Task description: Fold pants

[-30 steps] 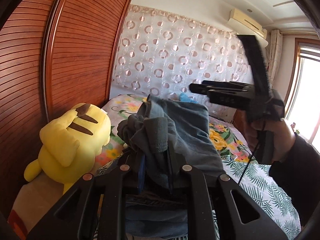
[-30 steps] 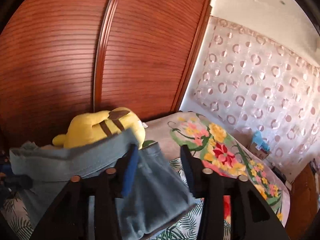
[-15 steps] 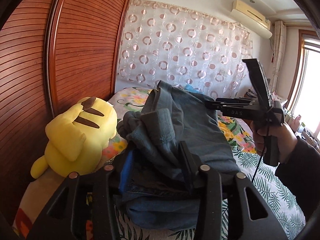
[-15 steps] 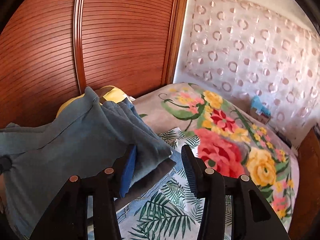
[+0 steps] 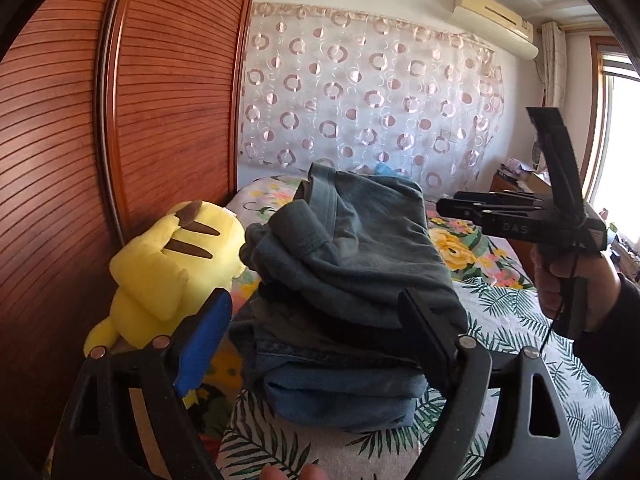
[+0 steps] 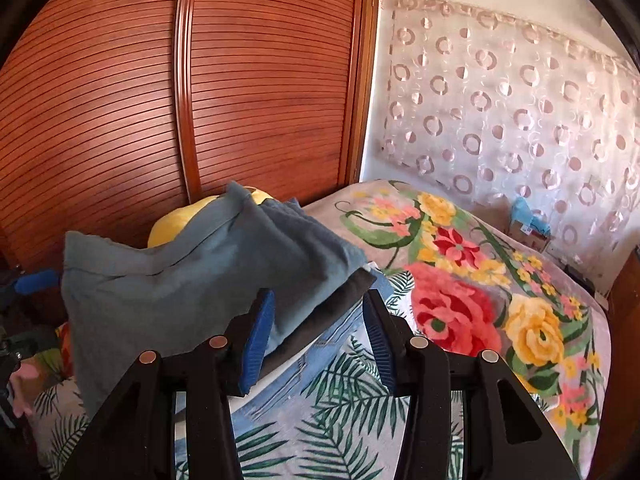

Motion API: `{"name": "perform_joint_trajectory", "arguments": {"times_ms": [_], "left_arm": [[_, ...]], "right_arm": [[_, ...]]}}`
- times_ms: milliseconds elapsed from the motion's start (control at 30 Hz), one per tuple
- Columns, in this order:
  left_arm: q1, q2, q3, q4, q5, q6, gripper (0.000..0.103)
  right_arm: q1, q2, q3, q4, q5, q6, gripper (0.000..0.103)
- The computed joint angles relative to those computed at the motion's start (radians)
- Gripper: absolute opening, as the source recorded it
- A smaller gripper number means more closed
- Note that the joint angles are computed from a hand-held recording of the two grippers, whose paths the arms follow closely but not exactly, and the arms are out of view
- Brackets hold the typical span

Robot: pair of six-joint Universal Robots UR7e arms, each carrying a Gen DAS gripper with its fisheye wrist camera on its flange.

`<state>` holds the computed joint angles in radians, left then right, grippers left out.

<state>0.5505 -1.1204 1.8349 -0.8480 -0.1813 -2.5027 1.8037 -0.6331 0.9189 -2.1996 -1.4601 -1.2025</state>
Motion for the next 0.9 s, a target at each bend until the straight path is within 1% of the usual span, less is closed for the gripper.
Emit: {"name": "perform_joint_trajectory", "arguments": {"times_ms": [100, 233, 300, 367, 567, 700, 800, 833, 900], "left_arm": [[-0.011, -0.006, 0.013, -0.018, -0.011, 0.004, 0.085], [-0.027, -0.013, 0.039, -0.096, -0.022, 0.065, 0.085], [-0.035, -0.007, 0.038, -0.103, -0.035, 0.077, 0.085], [-0.041, 0.002, 0.034, -0.105, -0.043, 0.089, 0.085], [-0.064, -0.004, 0.073, -0.244, -0.053, 0.223, 0.085], [-0.075, 0.010, 0.064, -0.251, -0.070, 0.253, 0.085], [-0.077, 0.016, 0.061, -0.284, -0.086, 0.294, 0.085], [-0.079, 0.016, 0.069, -0.321, -0.086, 0.320, 0.085], [-0.088, -0.004, 0.115, -0.471, -0.073, 0.430, 0.085]], "right_arm": [[-0.010, -0.031, 0.041, -0.003, 0.012, 0.003, 0.048], [-0.020, -0.088, 0.127, -0.029, 0.022, 0.003, 0.048], [-0.024, -0.116, 0.169, -0.040, 0.024, 0.004, 0.049], [-0.031, -0.147, 0.215, -0.058, 0.030, 0.003, 0.058], [-0.051, -0.235, 0.340, -0.114, 0.036, 0.024, 0.071], [-0.062, -0.290, 0.416, -0.163, 0.031, 0.042, 0.072], [-0.070, -0.330, 0.464, -0.188, 0.028, 0.065, 0.072], [-0.072, -0.346, 0.487, -0.197, 0.027, 0.068, 0.073], [-0.083, -0.378, 0.525, -0.216, 0.031, 0.071, 0.073]]}}
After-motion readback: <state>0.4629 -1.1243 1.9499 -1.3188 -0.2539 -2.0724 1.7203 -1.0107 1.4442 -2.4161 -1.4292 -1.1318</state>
